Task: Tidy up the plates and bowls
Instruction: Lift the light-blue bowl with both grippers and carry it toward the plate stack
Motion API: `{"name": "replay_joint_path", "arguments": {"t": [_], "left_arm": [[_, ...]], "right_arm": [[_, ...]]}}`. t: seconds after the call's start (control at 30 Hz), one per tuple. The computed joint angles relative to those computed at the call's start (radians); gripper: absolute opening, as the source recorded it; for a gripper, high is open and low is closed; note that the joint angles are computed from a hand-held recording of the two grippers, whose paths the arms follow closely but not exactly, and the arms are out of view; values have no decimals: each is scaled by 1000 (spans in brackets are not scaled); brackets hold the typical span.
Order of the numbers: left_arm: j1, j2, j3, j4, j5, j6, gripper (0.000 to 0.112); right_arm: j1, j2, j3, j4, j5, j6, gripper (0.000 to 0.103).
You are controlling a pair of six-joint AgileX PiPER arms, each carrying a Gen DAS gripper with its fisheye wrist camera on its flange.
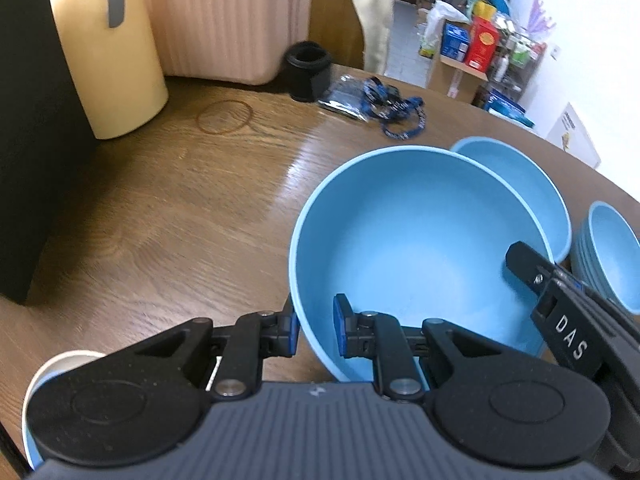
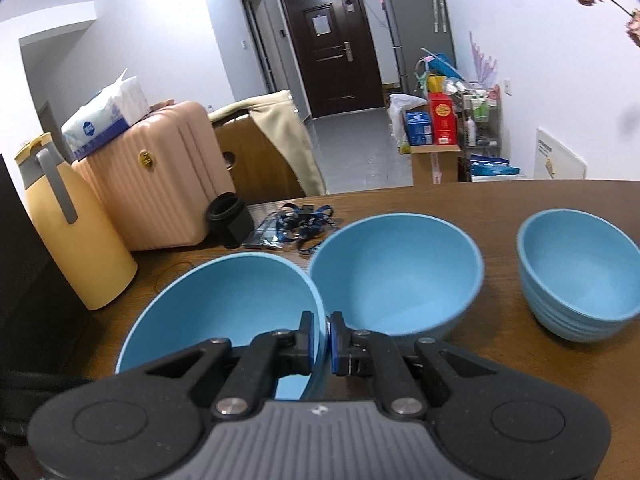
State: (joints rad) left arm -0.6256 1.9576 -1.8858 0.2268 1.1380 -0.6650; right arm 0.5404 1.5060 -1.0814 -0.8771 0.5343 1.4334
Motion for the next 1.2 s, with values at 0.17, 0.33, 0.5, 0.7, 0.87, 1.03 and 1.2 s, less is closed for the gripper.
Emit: {"name": "replay_joint_path", "arguments": {"t": [0.17, 0.33, 0.5, 0.7, 0.87, 1.03, 1.2], "left_arm": [[-37, -26, 57, -4, -19, -23, 18], [-66, -48, 111, -10, -43, -38, 18], [-91, -67, 165, -16, -71, -54, 18], [-117, -89, 230, -16, -101, -66, 18], [-136, -97, 265, -11, -115, -75, 18], [-155, -91, 277, 4, -114, -94, 18], [-173, -86, 278, 36, -110, -120, 18]], "right_arm": [[32, -54, 62, -43, 51, 55, 7], [47, -98, 117, -55, 78, 86, 7], [60, -135, 169, -66, 96, 117, 7], [100, -172, 240, -103, 127, 189, 7], [114, -191, 279, -113, 134, 218, 7], [131, -196, 296, -136, 153, 247, 7], [126, -201, 312, -150, 140, 262, 7]]}}
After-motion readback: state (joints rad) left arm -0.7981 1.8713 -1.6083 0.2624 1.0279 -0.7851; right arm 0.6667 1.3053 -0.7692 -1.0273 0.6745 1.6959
